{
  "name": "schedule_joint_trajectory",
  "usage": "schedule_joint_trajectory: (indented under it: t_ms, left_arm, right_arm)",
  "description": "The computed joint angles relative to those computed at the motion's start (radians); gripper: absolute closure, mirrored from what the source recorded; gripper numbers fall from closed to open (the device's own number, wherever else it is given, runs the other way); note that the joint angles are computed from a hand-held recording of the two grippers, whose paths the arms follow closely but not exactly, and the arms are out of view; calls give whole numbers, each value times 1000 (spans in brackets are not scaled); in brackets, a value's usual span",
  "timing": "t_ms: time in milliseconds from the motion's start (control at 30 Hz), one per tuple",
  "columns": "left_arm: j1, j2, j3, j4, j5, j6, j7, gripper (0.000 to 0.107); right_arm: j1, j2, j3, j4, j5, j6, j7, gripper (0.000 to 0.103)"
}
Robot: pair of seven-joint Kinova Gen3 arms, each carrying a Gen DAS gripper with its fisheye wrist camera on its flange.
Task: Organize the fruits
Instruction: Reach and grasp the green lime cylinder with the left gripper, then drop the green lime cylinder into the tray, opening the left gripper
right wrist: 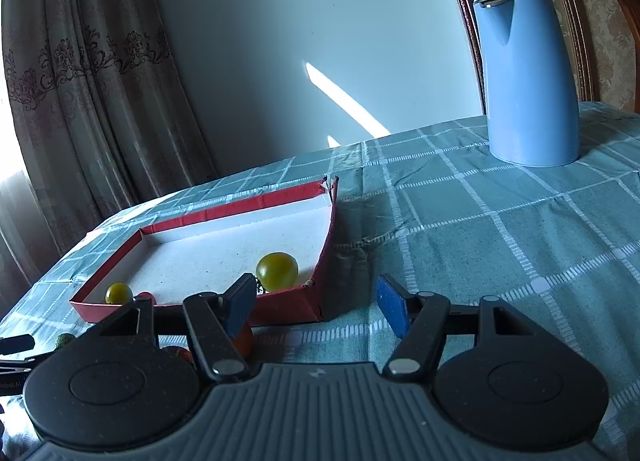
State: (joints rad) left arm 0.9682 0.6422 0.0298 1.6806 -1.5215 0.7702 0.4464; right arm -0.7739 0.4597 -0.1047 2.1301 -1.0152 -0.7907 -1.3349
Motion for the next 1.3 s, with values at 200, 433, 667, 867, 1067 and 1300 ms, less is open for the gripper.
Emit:
schedule_joint_trajectory:
  t_ms: [200,433,667,867,1067,1300]
  left_arm:
    - [-41,-9,5,2,10,-84,-28,50]
    - [-61,-15,12,20,-48,-147,-16,76]
    - [-28,-12,7,25,-62,-80,28,85]
    - [-29,-22,25,27,-92,-38,57,85]
    - [-58,-7,27,-74,-63,-32,-40,85]
    - [-77,71,-31,-238,72,-66,-207,83]
  right_arm:
    - [2,2,0,-1,6,1,-1,37]
    - [-1,5,0,-2,9,-3,3,37]
    - [0,7,-1,2,24,-10,-9,37]
    - [2,6,-1,5,32,-11,-20,37]
    - [2,6,0,6,33,-12,-26,37]
    - [6,3,0,7,41,-6,-34,37]
